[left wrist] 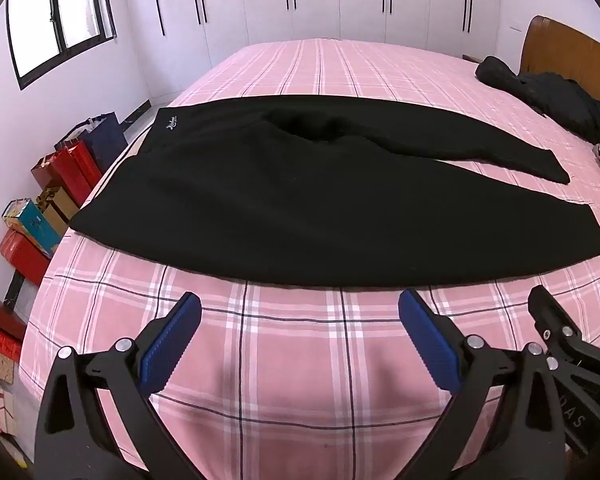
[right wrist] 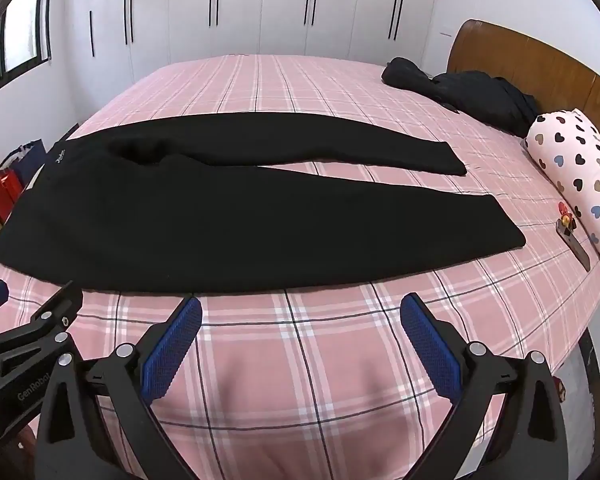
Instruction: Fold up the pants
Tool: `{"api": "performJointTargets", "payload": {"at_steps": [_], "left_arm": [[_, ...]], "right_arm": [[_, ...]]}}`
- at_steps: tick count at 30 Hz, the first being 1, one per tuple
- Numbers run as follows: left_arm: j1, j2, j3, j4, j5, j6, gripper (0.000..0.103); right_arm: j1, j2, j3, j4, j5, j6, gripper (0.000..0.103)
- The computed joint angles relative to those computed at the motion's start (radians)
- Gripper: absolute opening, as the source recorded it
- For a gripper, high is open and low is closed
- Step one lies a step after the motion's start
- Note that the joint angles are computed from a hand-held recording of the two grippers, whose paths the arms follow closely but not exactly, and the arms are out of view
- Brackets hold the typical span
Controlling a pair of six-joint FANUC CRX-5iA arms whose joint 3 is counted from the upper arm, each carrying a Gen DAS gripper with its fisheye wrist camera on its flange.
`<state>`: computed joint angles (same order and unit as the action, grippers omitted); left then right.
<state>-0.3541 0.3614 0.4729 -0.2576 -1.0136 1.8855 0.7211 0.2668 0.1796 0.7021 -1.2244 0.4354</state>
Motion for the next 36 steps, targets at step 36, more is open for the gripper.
{"api": "performJointTargets", "payload": {"at_steps": [36], "left_arm": [[-0.019,0.025,0.068,-0.032,-0.063,0.03,0.092]], "right_arm": [[-0.009,-0.021,-0.019,-0.012,0.024,-0.056,0.098]]}}
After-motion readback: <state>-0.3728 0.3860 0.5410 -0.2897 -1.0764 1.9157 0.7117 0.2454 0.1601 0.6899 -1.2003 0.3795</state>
